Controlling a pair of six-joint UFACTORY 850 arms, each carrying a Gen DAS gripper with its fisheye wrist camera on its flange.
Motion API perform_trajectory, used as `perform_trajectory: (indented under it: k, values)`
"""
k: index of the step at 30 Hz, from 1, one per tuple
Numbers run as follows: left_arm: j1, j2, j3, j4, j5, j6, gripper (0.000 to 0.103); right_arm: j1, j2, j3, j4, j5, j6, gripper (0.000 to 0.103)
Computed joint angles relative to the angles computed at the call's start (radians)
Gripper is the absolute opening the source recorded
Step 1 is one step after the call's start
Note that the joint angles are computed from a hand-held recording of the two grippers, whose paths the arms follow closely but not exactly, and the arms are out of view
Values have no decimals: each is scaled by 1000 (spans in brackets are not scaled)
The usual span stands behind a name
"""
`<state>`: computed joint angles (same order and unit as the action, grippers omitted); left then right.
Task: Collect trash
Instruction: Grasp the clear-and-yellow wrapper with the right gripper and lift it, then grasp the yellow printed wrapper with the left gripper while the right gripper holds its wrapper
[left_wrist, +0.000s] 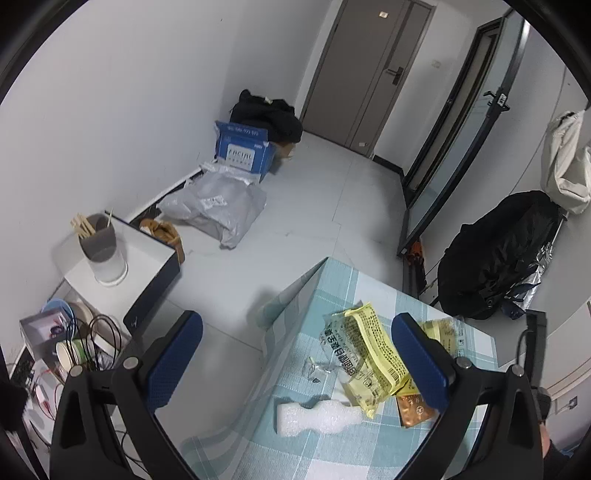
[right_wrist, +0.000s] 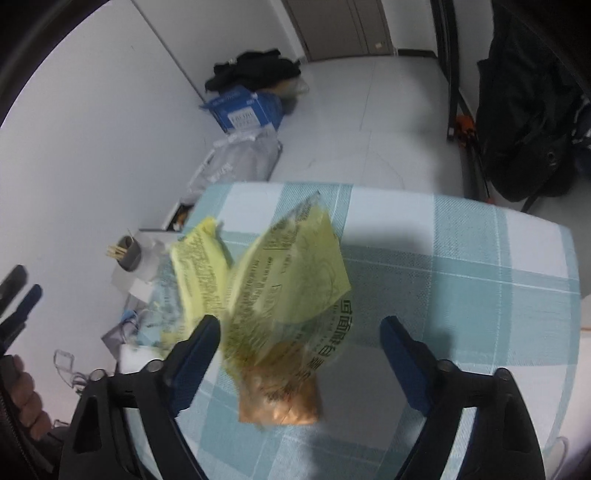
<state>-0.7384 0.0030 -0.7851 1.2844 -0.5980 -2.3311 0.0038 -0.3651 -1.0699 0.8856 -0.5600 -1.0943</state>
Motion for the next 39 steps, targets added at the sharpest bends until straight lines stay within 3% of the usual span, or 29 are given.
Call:
perform_trajectory:
  k: [5,12,18,32,39]
  values:
    - [24,8,9,-27,59,-12,101,-4,-19,-3,36,-35,-19,70]
    - [30,2,4,-50,79,6,101,-16,-17,5,101,-84,-80,34]
    - [29,-7,-7,-68,66,40,101,-23,-9,16,136,-99,-116,18]
    - [18,8,17,35,81,-45,101,-46,85,64,128,-117,-184,13]
    - [45,-7,13,73,175,-51,100,-87,165,117,88,-143,-244,12]
